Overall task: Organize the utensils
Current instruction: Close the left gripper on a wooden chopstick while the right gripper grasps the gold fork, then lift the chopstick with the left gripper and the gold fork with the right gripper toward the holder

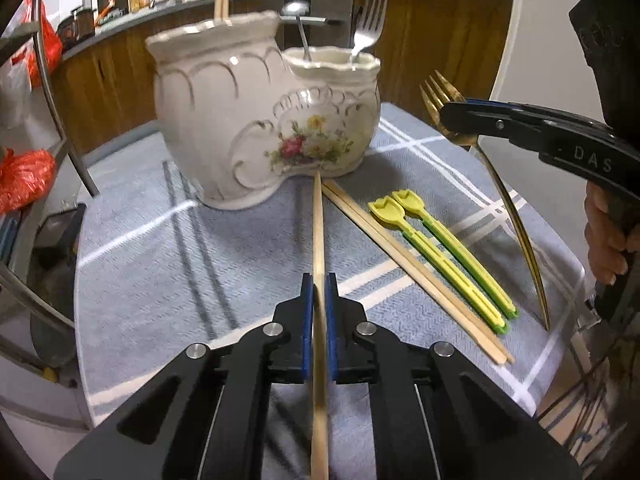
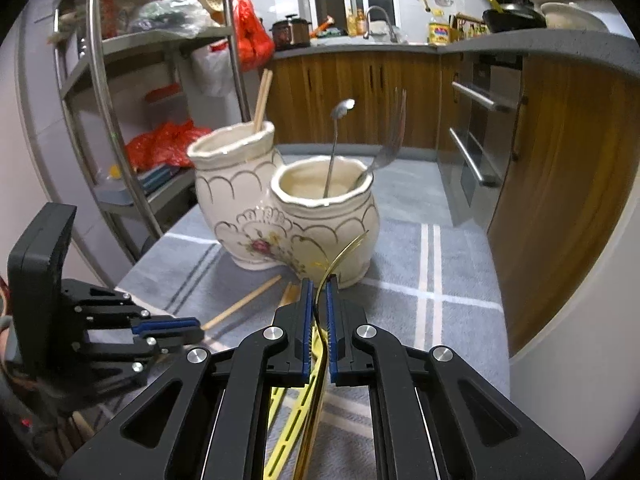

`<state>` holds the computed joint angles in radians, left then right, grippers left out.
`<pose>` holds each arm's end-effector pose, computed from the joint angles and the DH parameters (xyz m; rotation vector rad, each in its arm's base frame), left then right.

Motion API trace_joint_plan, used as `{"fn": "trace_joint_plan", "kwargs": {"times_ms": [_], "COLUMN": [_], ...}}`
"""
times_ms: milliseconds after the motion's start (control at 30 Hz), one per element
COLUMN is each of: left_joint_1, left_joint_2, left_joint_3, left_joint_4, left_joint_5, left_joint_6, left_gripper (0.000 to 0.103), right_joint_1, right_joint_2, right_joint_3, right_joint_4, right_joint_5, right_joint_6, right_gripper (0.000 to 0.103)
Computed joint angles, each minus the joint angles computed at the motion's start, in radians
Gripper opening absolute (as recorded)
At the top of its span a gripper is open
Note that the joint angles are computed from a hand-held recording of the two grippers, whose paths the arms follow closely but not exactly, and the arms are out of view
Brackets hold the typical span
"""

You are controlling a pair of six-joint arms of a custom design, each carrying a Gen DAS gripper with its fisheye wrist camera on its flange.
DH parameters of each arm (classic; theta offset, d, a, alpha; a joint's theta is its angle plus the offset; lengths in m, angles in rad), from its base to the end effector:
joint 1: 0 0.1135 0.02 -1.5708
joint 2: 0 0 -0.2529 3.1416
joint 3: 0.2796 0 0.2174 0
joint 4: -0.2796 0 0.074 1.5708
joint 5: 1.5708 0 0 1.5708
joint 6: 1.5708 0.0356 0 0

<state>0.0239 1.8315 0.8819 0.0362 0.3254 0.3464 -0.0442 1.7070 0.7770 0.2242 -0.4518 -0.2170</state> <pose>0.3216 -0.0037 0.1376 0.5243 2.3760 -0.2394 0.3084 0.0019 0.1636 -0.4236 2.1778 0.3701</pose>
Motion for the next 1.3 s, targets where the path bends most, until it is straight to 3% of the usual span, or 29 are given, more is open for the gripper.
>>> {"fn": "trace_joint_plan", "kwargs": {"times_ms": [267, 567, 833, 1100, 1300], "left_joint_1": [0.113, 0.136, 0.165, 0.189, 0.172], "left_joint_2": [-0.099, -0.157, -0.179, -0.201, -0.123], "left_joint_3": [-0.113, -0.172, -0.167, -0.026, 0.131], "left_joint_4": [0.141, 0.227, 0.272, 0.245, 0.327], "left_joint_5": [0.164, 0.226, 0.282, 0.398, 0.378], "left_joint_6": [0.059, 0.042, 0.007, -0.138, -0.29], "left_gripper": [0.006, 0.006, 0.006, 0.006, 0.006], "right_joint_1": [-0.019, -0.02, 0.011, 0.049, 0.063], "right_joint_2": [-0.113, -0.208, -0.239, -0.218, -0.163], "right_joint_3": [-0.055, -0.091, -0.042, 0.114, 0.247], "right_joint_4": [0.049, 0.089, 0.085, 0.026, -0.019], "right_joint_5": [-0.023, -0.031, -0.024, -0.045, -0.044], "right_joint_6": [0.044, 0.078, 0.122, 0.189, 0.243], "right_gripper": [0.004, 0.004, 0.003, 0.003, 0.003]}}
